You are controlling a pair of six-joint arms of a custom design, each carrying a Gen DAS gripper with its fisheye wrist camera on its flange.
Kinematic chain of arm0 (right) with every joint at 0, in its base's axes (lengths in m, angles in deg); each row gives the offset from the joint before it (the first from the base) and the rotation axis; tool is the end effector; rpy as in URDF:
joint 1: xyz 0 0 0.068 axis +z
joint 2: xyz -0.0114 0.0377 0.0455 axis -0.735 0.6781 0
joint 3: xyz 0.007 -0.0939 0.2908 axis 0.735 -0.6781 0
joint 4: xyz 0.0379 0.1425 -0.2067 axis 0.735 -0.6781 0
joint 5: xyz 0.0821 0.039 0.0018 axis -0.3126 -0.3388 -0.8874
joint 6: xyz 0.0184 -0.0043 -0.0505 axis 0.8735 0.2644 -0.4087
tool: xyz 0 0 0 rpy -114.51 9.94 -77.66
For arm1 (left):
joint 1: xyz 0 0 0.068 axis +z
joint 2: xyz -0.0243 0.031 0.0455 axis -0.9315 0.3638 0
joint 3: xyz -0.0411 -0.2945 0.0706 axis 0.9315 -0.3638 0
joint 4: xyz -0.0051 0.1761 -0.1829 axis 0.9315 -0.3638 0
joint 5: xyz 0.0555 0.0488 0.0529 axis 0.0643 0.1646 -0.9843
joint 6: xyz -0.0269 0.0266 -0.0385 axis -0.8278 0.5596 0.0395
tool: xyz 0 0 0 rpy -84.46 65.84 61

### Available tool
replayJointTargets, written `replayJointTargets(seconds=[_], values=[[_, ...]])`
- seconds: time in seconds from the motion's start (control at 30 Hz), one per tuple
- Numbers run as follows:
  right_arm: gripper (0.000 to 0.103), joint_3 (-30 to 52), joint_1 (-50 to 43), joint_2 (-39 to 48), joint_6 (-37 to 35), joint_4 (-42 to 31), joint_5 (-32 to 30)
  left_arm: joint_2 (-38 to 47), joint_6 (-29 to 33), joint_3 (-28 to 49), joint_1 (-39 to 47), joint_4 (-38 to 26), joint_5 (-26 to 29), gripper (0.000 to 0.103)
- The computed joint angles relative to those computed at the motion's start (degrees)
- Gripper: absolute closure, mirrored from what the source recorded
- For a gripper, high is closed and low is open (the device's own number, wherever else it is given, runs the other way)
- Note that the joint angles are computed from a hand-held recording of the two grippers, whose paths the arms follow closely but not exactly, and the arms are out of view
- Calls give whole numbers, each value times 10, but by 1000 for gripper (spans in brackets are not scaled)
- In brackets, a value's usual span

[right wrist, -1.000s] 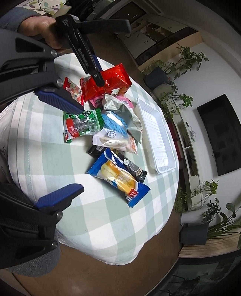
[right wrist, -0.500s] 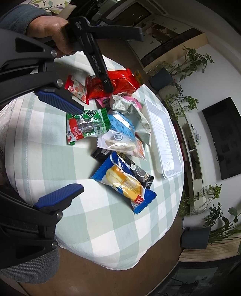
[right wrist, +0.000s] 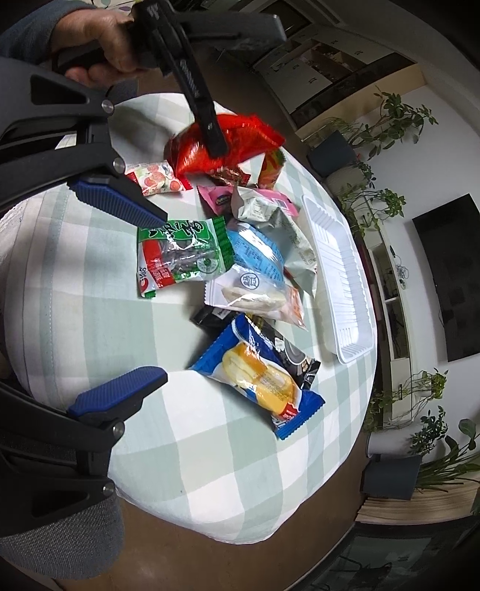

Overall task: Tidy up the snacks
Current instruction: 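Close the right gripper on the green seaweed packet and lift it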

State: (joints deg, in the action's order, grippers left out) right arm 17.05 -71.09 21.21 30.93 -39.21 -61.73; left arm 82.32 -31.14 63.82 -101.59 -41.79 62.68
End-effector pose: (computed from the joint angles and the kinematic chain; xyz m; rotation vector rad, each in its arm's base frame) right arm 0.2042 -0.0681 0.0945 -0.3698 2.5029 0.4692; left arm 0.1866 -0.1103 0.1014 -0.3723 2.4050 -0.3180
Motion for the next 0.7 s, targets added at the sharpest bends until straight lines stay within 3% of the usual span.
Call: replayJointTargets(seconds=[0.3,0.5,0.7], values=[[27,-10,66,7,43,68,45,-105,-48,-94,-26,10,0,82],[31,-6,145,34,83,95,83,-73,-92,-133,-68,77,-11,82],[34,-15,191,62,108,139,132,-32,-97,-142,-79,127,-13,82]])
